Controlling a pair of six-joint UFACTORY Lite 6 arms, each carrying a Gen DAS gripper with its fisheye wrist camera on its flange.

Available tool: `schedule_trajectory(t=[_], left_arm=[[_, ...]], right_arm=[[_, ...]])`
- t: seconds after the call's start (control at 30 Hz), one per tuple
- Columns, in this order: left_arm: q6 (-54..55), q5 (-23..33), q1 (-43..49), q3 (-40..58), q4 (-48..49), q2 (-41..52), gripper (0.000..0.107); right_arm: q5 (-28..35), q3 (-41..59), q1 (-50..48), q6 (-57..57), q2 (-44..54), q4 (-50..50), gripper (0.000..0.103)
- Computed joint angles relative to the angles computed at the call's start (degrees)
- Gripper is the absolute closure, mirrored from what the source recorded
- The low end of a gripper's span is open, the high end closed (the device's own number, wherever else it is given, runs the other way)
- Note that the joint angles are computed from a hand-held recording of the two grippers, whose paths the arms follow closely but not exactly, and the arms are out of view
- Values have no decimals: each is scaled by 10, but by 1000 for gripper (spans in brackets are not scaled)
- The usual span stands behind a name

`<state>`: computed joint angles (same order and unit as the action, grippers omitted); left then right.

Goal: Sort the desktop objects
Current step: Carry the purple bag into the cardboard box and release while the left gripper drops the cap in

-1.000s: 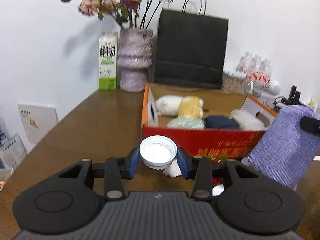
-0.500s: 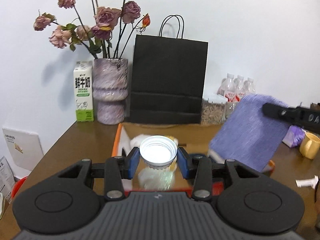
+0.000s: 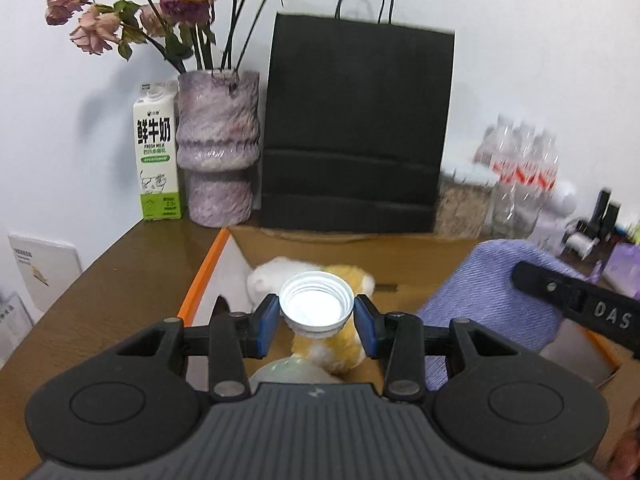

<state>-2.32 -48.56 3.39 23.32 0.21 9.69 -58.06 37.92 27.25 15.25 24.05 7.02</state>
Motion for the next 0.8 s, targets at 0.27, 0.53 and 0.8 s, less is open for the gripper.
schedule_trajectory(t=[0.27,0.53,0.8], left_arm=[[76,-9,-19,24,-64,61,66],[96,-15,-26,23,-83,63,50],[126,-94,-64,-9,-159,44,4]], right_arm=[[35,10,11,-67,17,60,87],[47,2,7,-75,9,70,41],[14,-26,12,-75,-18,70,0]])
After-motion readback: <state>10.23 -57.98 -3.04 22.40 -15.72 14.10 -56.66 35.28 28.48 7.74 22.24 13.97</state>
